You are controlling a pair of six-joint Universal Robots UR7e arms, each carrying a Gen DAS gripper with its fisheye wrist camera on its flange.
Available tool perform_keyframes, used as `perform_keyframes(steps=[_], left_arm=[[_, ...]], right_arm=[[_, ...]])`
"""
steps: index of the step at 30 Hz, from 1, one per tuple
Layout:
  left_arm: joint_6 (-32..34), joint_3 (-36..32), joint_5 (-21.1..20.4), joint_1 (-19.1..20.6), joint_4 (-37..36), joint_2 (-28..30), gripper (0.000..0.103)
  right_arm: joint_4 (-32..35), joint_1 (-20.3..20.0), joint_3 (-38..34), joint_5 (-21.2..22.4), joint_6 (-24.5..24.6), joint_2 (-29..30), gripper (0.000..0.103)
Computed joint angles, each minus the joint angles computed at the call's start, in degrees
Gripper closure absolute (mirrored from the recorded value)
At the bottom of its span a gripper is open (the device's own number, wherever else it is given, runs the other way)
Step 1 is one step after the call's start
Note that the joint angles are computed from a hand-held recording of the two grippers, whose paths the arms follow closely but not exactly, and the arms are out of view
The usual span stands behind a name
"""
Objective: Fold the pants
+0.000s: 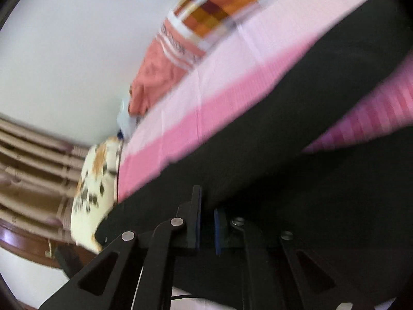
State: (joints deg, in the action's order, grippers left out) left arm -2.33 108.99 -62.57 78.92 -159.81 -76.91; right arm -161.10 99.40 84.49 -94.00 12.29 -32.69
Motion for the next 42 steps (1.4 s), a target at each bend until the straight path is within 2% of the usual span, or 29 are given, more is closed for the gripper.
perform_keyframes(steps=[4,7,9,12,14,15,16,17,19,20,21,23,26,30,31,35,37,39,42], left_arm=[[-4.6,3.8,3.1,0.5,1.9,-2.4,0.088],[-6.1,7.2,8.8,0.0,1.6,-3.6,0.088],[-7.4,8.4,13.0,-0.9,1.6,-4.1,0.088],[-6.7,10.6,19.8,-3.8,-4.0,-5.4,0.086],[-4.1,11.4,22.5,-6.3,-8.7,-5.6,0.077],[-2.5,11.5,22.1,-7.4,-10.8,-5.4,0.071],[-1.3,11.4,21.3,-8.3,-12.5,-5.0,0.054],[-0.7,11.1,20.7,-8.8,-13.4,-4.4,0.039],[0.0,9.4,16.7,-9.2,-13.3,-2.5,0.031],[0.2,8.7,13.7,-9.2,-12.9,-1.4,0.031],[0.3,8.1,12.1,-9.4,-12.3,-0.1,0.031],[0.1,6.1,9.4,-9.5,-8.5,2.5,0.031],[0.3,3.5,6.2,-9.7,-4.2,7.0,0.031],[0.5,1.8,4.8,-10.1,-1.1,11.1,0.031],[0.8,1.6,4.9,-10.2,-0.7,12.1,0.031],[0.6,1.2,5.5,-10.2,1.3,14.0,0.031],[0.4,1.2,5.2,-9.9,0.9,14.5,0.031],[-0.3,0.7,4.8,-9.3,1.4,14.7,0.031],[-1.9,0.1,4.9,-8.9,2.3,15.0,0.031]], right_arm=[[-0.7,-1.9,8.2,1.7,4.4,-1.8,0.094],[-0.5,-3.6,10.7,3.0,6.1,-1.8,0.094],[-2.6,-4.8,11.8,6.1,5.8,-1.9,0.094],[-7.4,-5.7,13.8,8.0,4.1,-3.0,0.092],[-11.0,-7.0,15.2,9.3,3.8,-3.7,0.082],[-14.9,-8.5,16.4,10.7,3.9,-4.3,0.078],[-17.6,-9.2,17.1,11.2,4.4,-4.5,0.066],[-22.7,-11.0,18.5,12.2,6.1,-5.2,0.062],[-28.6,-14.2,19.3,16.0,7.5,-5.8,0.058],[-30.6,-15.3,19.5,16.2,8.3,-6.2,0.058],[-33.2,-16.9,19.5,18.5,9.3,-6.2,0.058],[-35.9,-19.2,18.5,21.8,10.9,-6.2,0.060],[-37.6,-21.0,16.3,23.4,11.9,-6.2,0.060],[-37.7,-22.8,12.6,24.1,12.8,-5.8,0.060],[-37.4,-23.1,11.7,24.0,13.0,-5.7,0.064],[-32.9,-24.1,10.8,20.6,11.7,-7.7,0.089],[-31.1,-23.9,11.2,18.0,10.8,-8.6,0.094],[-30.4,-23.8,13.1,15.0,9.1,-10.7,0.095],[-32.0,-22.8,16.6,11.5,8.0,-13.2,0.096]])
